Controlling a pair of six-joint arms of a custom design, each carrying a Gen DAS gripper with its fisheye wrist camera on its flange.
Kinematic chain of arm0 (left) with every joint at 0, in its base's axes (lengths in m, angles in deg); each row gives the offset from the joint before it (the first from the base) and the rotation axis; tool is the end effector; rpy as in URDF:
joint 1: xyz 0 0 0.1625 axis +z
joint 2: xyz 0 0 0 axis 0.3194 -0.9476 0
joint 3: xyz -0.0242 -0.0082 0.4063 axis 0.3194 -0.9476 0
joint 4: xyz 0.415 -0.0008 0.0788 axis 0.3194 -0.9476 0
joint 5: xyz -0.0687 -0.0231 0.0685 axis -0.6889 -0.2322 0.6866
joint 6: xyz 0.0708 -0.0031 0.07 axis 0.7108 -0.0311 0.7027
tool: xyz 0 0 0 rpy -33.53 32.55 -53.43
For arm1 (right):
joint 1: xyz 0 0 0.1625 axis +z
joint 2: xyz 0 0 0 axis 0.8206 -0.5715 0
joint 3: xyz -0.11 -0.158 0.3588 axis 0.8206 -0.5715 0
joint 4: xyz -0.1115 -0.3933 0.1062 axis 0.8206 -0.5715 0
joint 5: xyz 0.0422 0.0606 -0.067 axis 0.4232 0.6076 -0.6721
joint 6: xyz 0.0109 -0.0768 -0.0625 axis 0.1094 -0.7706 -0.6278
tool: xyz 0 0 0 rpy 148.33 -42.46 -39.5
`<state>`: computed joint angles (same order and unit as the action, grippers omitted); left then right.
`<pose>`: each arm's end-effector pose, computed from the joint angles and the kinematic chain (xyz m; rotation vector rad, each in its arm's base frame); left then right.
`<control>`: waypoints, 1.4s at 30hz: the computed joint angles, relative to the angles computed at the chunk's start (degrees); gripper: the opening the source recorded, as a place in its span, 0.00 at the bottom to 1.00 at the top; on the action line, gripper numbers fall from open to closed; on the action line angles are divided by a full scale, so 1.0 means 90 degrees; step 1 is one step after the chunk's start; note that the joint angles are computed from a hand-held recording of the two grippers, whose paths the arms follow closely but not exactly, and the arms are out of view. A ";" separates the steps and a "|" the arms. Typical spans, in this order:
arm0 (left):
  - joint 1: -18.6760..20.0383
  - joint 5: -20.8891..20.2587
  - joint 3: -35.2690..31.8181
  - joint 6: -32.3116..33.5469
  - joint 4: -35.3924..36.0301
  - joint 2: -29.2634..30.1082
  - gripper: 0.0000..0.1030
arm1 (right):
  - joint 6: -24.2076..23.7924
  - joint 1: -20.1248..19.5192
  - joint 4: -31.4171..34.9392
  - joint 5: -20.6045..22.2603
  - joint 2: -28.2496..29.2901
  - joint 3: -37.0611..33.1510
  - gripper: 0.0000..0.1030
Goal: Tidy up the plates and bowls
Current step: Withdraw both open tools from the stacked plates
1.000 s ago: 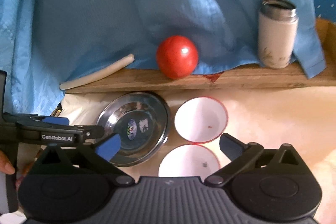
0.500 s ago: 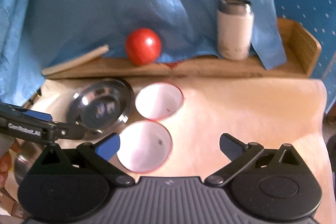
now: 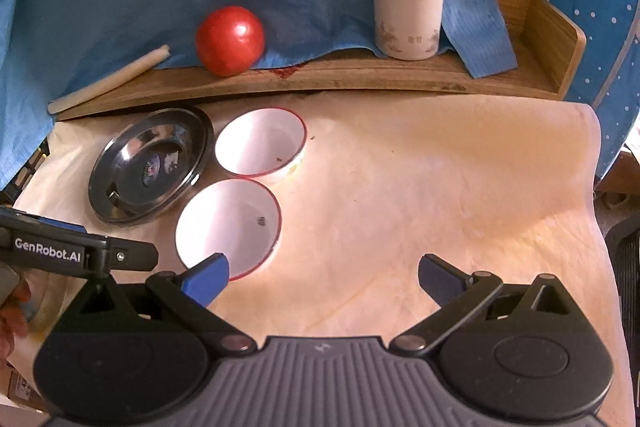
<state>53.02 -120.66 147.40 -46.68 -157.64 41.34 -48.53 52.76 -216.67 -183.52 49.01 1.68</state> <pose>-0.0518 -0.8010 0.2648 0.0121 2.4024 -0.5115 0.3331 -0.7859 -0.0035 0.5826 -2.3928 0.6116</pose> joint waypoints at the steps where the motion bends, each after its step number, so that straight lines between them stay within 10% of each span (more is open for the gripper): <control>1: -0.0014 0.0133 -0.0085 -0.0111 0.0163 0.0063 0.99 | 0.0030 -0.0007 0.0054 -0.0027 0.0020 -0.0051 1.00; 12: -0.0052 0.0259 -0.0346 -0.0669 0.0487 0.0281 0.99 | 0.0359 -0.0130 0.0774 -0.0424 0.0322 -0.0771 1.00; 42: 0.0154 -0.0162 -0.0789 -0.1910 0.0449 0.0632 0.91 | -0.0580 -0.0331 0.2480 0.0451 0.1360 -0.2954 1.00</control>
